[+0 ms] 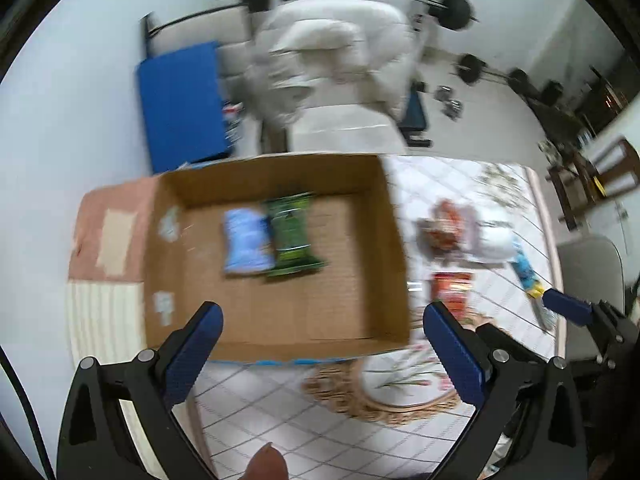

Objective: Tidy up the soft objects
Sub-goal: 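Grasp the red snack bag with the left tool while the right tool grasps the yellow scrubber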

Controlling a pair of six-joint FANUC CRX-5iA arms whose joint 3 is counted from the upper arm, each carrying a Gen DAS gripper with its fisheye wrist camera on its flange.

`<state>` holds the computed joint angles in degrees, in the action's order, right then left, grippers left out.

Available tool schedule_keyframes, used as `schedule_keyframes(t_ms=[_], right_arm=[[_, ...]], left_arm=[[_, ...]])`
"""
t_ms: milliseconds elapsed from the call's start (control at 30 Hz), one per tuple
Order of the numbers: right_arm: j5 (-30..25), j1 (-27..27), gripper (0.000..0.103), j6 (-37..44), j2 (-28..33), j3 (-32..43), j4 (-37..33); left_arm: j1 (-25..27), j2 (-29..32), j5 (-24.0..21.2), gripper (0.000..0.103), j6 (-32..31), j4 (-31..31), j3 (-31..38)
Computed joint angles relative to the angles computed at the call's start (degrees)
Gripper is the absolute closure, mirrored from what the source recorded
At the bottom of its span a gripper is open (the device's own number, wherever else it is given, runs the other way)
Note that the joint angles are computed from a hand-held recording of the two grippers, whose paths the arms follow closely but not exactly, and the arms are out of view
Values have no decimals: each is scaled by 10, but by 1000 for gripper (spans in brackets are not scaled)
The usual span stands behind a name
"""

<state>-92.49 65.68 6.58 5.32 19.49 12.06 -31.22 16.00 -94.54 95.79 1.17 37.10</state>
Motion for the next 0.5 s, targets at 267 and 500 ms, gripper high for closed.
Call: schedule_keyframes(t_ms=[267,500], right_arm=[[-110,-10,0,-71,-217,-193,-20],[-160,-114,0,29,-328,-336,-107]], left_arm=[[-122,172,-63,0,36,12,182],[-177,324,-155,15,77,16,307]])
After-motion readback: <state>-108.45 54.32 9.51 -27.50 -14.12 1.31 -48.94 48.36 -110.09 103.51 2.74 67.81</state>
